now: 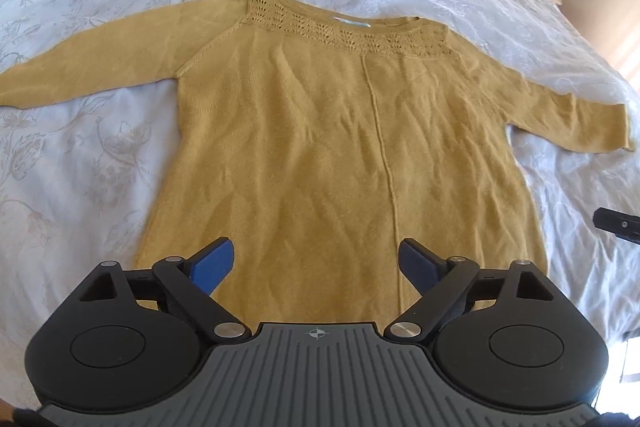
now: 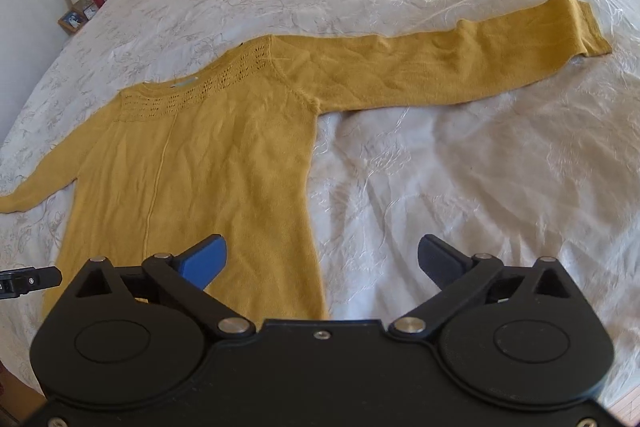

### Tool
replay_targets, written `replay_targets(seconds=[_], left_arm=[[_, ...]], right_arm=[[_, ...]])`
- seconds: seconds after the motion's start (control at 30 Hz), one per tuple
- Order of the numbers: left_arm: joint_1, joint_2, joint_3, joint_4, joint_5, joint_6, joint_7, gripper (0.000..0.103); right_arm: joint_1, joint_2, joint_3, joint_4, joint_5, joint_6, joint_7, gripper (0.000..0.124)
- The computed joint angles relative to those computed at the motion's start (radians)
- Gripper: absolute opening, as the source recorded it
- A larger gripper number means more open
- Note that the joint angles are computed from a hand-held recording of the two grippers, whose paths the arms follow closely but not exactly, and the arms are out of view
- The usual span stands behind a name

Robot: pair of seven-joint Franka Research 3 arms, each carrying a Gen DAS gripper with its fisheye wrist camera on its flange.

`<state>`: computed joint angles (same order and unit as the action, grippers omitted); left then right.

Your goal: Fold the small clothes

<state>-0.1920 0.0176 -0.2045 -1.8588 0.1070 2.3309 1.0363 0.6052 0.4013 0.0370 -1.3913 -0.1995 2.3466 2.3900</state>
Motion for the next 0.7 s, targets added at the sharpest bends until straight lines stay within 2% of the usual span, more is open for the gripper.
replay_targets(seconds=[0.2, 0.33, 0.57, 0.7], left_arm=[[-0.046, 0.114, -0.018, 0.165, 0.101, -0.078, -0.148, 0.091], [-0.082, 0.182, -0.020, 0.271, 0.153, -0.122, -0.222, 0.091], [-0.140, 0.281, -0.013, 0.422, 0.217, -0.190, -0.307, 0.091], [-0.166, 0.327, -0.007, 0.491, 0.233, -0.231, -0.338, 0.091]], right_arm=[[-0.108, 0.007, -0.007, -0.002, 0.080, 0.056, -0.156, 0.102], [-0.193, 0.037, -0.010, 0.046, 0.164, 0.067, -0.290, 0.102], [-0.273, 0.123, -0.061, 0.221, 0.172, -0.033, -0.441, 0.102], [-0.304, 0.171, -0.089, 0.304, 0.153, -0.097, -0.483, 0.102]])
